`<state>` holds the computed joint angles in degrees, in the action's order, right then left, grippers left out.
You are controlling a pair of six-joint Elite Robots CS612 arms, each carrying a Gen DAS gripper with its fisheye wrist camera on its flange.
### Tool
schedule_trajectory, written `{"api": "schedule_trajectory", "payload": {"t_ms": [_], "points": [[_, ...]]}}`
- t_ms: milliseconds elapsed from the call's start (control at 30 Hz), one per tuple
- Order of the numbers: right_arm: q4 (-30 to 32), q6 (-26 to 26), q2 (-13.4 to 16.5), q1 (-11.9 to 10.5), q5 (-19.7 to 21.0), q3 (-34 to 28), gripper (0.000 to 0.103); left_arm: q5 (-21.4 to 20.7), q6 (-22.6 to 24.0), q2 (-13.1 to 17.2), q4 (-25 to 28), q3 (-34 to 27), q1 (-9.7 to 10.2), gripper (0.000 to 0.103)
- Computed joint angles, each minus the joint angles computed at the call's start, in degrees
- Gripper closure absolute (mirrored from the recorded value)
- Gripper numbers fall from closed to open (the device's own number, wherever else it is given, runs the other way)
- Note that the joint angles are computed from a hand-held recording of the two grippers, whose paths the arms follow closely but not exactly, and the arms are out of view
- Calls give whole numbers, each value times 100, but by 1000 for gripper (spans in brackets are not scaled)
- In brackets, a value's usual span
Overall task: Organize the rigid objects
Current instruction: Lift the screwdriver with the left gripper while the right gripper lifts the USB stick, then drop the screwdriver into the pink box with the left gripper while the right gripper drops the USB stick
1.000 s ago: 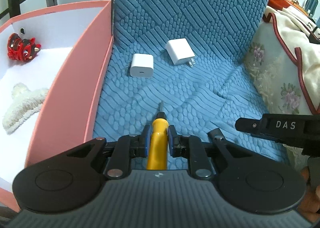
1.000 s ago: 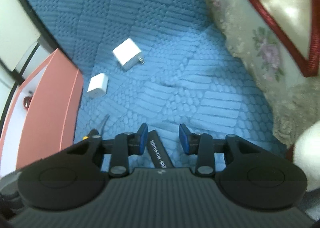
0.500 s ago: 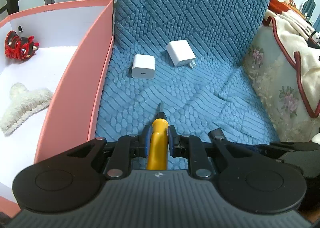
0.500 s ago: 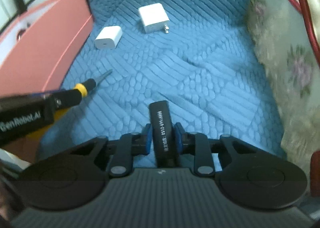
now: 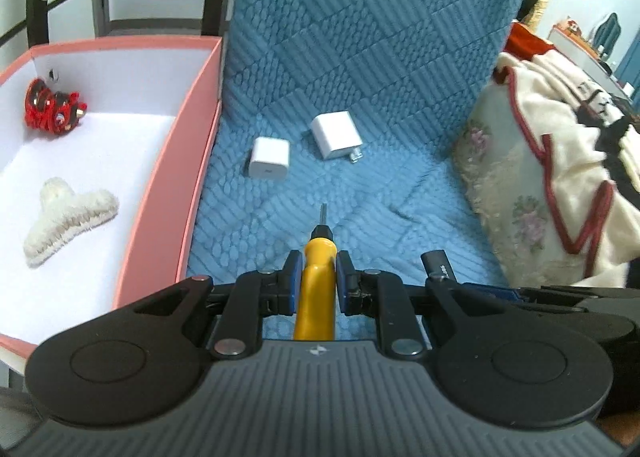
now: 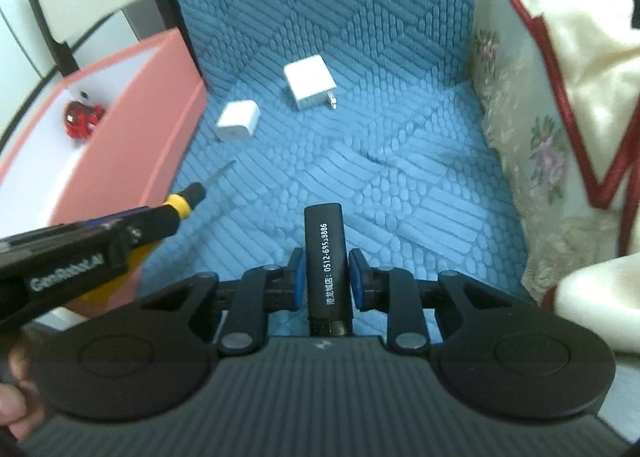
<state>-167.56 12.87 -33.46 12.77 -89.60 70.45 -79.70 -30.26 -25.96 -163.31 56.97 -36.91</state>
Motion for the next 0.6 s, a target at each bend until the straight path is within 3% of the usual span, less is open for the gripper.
{"api": "schedule_trajectory", "payload": {"t_ms": [300,600], "points": [[-646,227,-496,-23,216,620,77,92,30,-428,-121,393,-50,82],[-1016,101,-744,25,426,849,77,409,-44,-820,-330,824,-78,82]]}}
